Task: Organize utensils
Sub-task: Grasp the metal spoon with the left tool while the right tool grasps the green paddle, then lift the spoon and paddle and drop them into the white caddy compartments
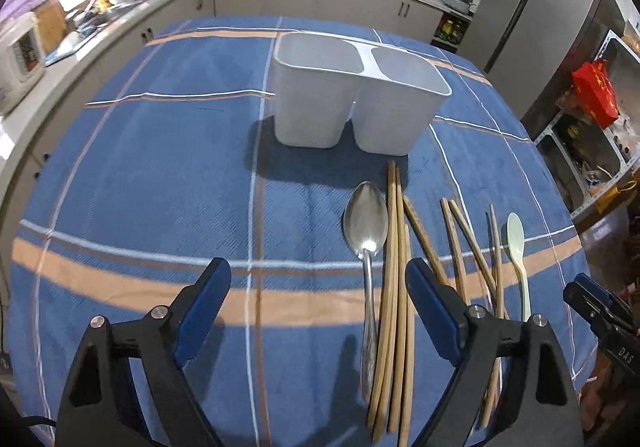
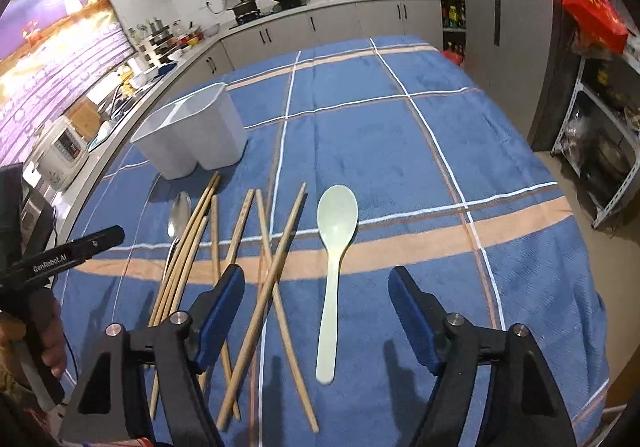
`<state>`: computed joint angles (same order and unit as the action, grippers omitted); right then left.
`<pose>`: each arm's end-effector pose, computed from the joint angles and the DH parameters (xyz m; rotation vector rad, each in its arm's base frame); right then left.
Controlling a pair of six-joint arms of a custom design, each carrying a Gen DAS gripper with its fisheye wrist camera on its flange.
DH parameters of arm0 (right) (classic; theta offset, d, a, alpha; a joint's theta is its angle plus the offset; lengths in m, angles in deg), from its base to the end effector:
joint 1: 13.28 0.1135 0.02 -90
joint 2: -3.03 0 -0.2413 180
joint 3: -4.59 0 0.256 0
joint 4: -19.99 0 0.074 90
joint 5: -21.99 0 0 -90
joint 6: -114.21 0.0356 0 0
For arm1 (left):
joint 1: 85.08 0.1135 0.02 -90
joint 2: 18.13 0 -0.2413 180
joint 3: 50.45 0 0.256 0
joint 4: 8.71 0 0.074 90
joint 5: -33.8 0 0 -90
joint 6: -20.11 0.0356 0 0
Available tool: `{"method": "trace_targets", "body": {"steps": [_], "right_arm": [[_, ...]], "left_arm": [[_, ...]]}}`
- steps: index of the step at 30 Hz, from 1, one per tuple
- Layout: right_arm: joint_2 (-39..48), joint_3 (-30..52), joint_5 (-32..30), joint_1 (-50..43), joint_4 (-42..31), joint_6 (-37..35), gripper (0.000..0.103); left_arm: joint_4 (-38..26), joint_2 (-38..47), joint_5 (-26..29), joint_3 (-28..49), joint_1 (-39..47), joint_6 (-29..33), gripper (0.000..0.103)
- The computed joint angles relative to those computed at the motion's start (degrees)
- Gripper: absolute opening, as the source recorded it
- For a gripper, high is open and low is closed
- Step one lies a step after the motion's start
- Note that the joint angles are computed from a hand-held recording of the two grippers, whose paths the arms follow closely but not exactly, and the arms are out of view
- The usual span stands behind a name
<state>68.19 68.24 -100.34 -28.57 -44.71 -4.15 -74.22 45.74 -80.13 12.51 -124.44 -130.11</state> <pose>0.2139 -0.0387 0.2305 -0.4385 2.4797 0.4795 0.1733 -0.1235 0.2284 -0.5754 2.4996 -0.0579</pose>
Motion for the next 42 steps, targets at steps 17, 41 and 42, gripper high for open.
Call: {"method": "trace_targets", "body": {"steps": [17, 41, 42], "right_arm": [[22.7, 11.9, 6.6, 10.1, 9.2, 5.5, 0.06], [31.0, 18.3, -1.4, 8.2, 4.0, 3.4, 0.005], [30.7, 18.2, -1.7, 7.8, 3.7, 3.1, 0.005]], "left_arm": [[20.8, 10.5, 18.2, -1.5, 20.8, 24.2, 0.088], [24.3, 11.7, 25.8, -1.2, 19.5, 27.8, 0.002], [24.0, 11.1, 25.7, -1.4, 19.5, 27.7, 0.002]]}}
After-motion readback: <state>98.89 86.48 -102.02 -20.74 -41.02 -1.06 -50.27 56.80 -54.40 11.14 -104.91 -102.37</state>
